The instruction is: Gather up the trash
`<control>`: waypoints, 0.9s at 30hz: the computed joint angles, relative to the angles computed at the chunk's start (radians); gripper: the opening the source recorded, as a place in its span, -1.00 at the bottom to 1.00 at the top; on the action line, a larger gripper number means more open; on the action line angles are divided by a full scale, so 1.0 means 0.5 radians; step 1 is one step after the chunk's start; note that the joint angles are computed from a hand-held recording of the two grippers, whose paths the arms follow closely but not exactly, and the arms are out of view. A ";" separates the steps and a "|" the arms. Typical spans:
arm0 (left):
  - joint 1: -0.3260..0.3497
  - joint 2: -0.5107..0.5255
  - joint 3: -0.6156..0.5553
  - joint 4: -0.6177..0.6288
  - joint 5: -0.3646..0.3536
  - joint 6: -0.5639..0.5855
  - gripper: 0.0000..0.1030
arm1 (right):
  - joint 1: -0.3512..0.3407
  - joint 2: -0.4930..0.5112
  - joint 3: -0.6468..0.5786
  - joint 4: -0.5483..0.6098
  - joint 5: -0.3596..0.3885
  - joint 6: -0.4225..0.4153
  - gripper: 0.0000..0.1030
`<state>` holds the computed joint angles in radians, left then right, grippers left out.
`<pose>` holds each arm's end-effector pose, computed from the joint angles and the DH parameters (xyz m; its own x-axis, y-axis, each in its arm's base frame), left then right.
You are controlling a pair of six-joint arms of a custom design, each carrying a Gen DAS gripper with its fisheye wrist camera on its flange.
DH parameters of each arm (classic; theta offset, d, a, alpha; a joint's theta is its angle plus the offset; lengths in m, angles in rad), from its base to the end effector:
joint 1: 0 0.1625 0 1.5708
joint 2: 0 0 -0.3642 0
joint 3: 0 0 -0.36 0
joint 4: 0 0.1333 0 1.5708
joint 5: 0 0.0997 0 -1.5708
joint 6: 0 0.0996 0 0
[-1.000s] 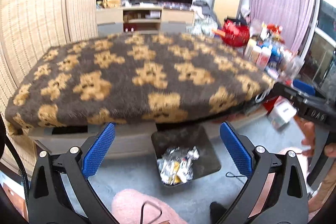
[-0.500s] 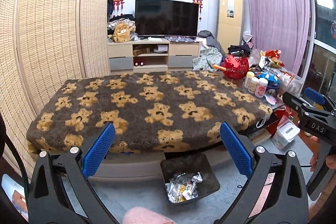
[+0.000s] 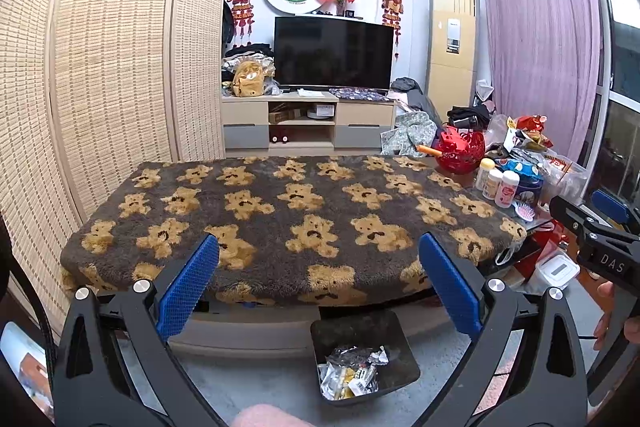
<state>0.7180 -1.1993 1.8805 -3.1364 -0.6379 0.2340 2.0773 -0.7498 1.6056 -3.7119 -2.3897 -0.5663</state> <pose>-0.2520 -0.5034 0.3147 -0.7257 0.1353 -0.6746 0.6636 0.3964 -0.6344 0.3420 -0.4917 0.2154 -0.7176 0.1054 0.6884 -0.6181 0.3589 -0.6994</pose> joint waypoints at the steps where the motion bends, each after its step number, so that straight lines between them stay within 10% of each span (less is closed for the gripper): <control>1: -0.002 0.000 0.001 -0.010 -0.003 0.008 0.84 | -0.002 -0.001 0.004 0.003 0.007 0.005 0.94; 27: -0.028 0.002 0.005 -0.142 -0.029 0.113 0.84 | 0.007 0.011 -0.011 0.052 0.029 0.046 0.94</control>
